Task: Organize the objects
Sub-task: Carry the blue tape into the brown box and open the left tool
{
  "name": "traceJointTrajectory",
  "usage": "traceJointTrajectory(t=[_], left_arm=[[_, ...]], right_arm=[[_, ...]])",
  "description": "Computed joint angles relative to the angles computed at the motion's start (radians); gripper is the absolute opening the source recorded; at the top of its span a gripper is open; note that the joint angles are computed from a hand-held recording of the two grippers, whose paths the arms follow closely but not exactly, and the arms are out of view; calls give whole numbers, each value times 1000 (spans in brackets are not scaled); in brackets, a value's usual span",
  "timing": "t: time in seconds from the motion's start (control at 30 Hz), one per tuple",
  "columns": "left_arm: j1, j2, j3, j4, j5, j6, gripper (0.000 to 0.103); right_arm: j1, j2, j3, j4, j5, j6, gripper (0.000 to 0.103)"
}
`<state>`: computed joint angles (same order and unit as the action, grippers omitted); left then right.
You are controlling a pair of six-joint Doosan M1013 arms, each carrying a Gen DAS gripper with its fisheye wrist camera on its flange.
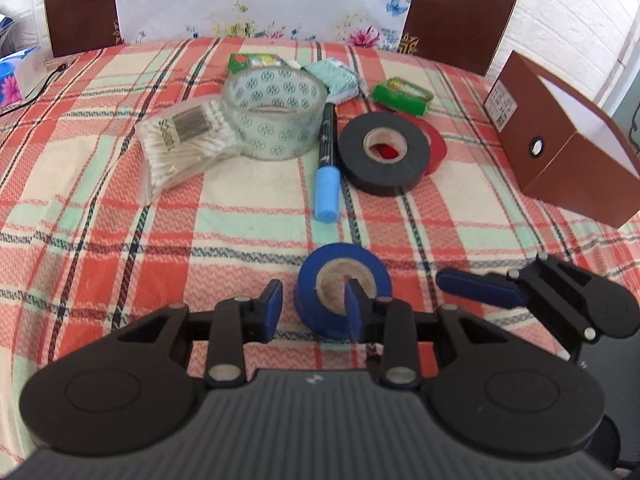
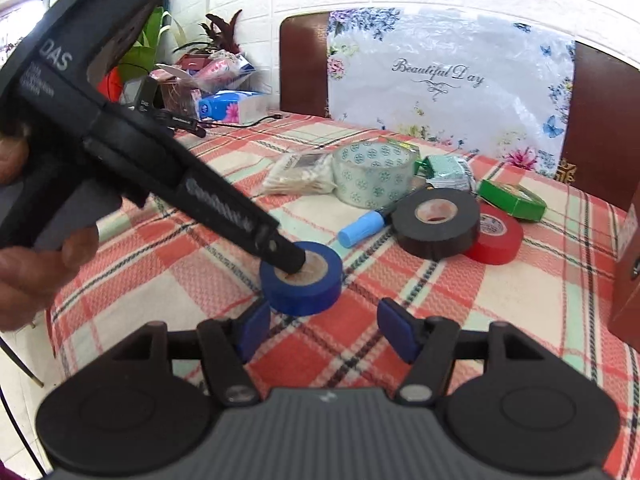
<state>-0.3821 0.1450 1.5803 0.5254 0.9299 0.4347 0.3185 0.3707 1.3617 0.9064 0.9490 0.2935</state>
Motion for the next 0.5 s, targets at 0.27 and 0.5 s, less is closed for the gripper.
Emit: traceJointTrajectory(t=[0.27, 0.5], left_arm=[[-13, 20, -49, -11, 2, 5, 18], [-41, 150, -273, 11, -152, 241, 19]], right_arm=[[35, 41, -43, -42, 6, 16, 59], [-49, -26, 40, 197, -277, -156, 59]])
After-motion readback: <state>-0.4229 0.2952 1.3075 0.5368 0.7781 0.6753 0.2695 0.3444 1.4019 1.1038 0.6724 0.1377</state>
